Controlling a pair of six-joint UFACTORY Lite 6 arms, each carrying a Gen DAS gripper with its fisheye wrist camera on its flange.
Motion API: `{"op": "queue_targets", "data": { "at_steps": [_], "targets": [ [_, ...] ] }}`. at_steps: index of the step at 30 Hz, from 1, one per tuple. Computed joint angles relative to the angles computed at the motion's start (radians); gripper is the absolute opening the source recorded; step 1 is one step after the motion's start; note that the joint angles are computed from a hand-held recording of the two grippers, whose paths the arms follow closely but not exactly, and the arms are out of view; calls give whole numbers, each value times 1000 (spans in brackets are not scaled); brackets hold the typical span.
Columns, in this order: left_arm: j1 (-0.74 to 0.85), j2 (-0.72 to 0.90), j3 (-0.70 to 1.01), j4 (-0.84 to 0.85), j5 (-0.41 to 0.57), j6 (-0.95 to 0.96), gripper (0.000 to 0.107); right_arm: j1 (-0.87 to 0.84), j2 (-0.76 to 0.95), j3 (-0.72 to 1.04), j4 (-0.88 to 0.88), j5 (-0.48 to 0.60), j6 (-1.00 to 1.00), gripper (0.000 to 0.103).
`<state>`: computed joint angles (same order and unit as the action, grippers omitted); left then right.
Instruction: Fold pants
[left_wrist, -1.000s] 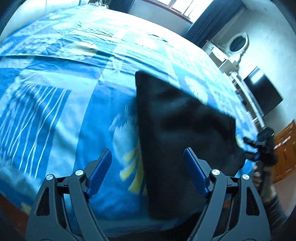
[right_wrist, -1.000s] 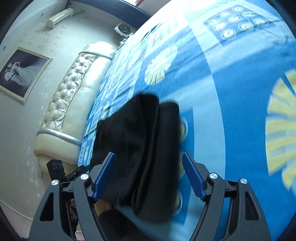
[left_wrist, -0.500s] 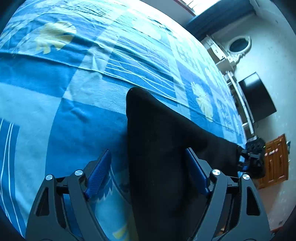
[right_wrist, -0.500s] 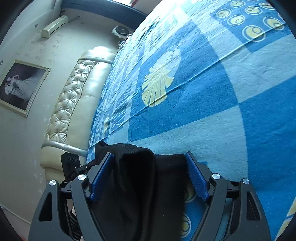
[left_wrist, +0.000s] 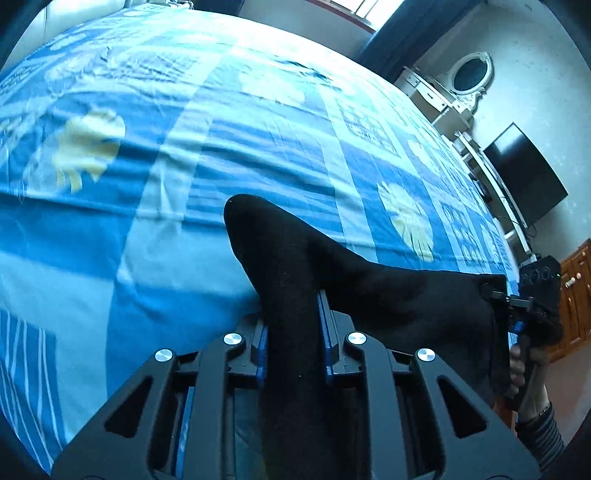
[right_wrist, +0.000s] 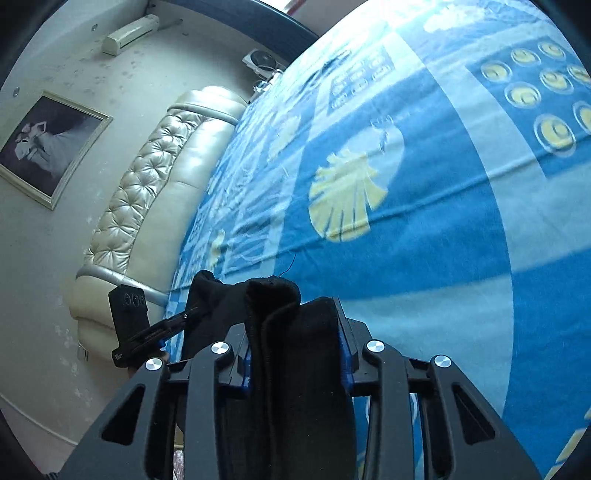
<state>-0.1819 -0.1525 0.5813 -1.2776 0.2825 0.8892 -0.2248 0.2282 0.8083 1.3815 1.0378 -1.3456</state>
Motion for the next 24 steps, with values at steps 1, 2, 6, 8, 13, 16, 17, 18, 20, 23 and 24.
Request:
{"op": "queue_targets", "data": {
  "at_steps": [1, 2, 6, 8, 13, 16, 17, 18, 20, 23, 24],
  "targets": [
    [-3, 25, 22, 24, -15, -22, 21, 5, 27, 23, 10, -5, 2, 34],
    [-18, 52, 43, 67, -39, -69, 22, 13, 62, 47, 15, -21, 8, 34],
    [-71, 124, 52, 100, -137, -94, 29, 7, 214, 104, 18, -56, 15, 35],
    [-77, 131, 42, 0, -158, 7, 33, -23, 259, 110, 37, -9, -13, 33],
    [-82, 145, 30, -204, -181, 217, 38, -30, 255, 96, 49, -5, -42, 33],
    [-71, 145, 22, -337, -170, 354, 40, -38, 249, 76, 61, 2, -70, 33],
    [-69, 144, 19, -355, -168, 372, 40, -40, 249, 75, 62, 4, -74, 33],
    [-71, 142, 18, -352, -170, 368, 40, -42, 245, 70, 62, 5, -76, 33],
    [-71, 141, 17, -353, -169, 369, 40, -42, 237, 67, 63, 0, -71, 33],
    [-72, 140, 16, -355, -169, 369, 41, -44, 234, 61, 67, 6, -78, 33],
    [-72, 137, 13, -360, -169, 373, 41, -54, 233, 54, 65, 12, -87, 34]
  ]
}}
